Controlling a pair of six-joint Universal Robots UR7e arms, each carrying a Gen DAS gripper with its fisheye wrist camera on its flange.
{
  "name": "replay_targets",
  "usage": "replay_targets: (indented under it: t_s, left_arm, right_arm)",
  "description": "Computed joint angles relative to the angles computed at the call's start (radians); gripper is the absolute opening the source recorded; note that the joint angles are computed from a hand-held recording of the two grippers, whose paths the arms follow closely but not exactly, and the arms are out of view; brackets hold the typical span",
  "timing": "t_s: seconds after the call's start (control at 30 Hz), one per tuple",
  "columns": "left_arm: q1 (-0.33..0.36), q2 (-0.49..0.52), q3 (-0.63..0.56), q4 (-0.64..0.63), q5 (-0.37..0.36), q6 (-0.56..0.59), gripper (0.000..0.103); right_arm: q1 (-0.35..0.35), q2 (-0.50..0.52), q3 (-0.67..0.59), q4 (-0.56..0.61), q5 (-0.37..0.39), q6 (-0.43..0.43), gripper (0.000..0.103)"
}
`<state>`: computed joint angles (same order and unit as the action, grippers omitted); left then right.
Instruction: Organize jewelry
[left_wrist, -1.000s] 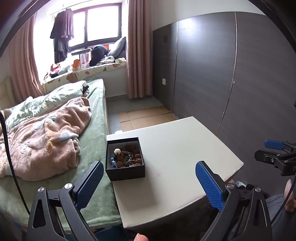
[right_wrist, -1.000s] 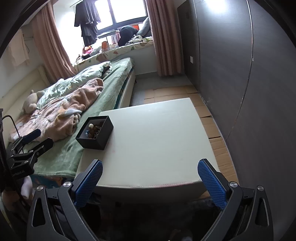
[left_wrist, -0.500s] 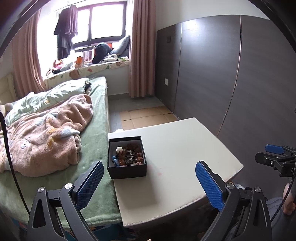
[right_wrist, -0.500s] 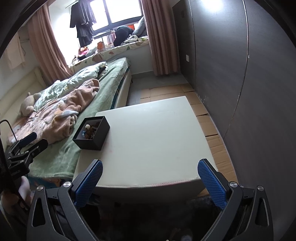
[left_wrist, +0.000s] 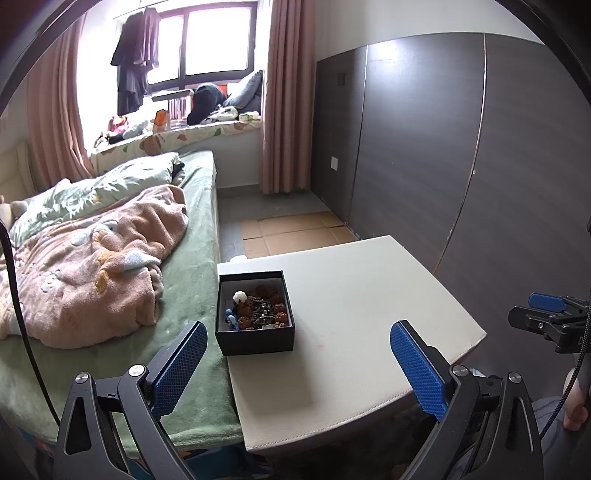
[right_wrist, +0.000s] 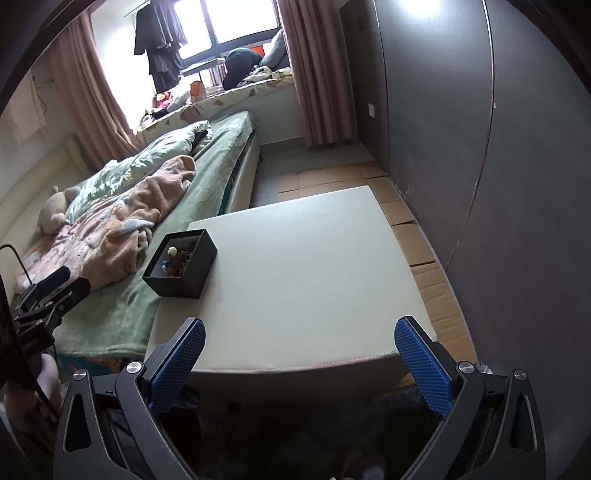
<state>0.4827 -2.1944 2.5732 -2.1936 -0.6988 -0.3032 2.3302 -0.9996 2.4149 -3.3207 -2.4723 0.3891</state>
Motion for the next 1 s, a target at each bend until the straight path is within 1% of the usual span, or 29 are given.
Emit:
replay_targets:
  t_s: [1.0]
  left_arm:
    - [0.005, 0.008, -0.007, 0.014, -0.004, -0.021, 0.1]
  right_arm:
    - [-0.008, -0.008, 0.013, -0.021, 0.009, -0.008, 0.103]
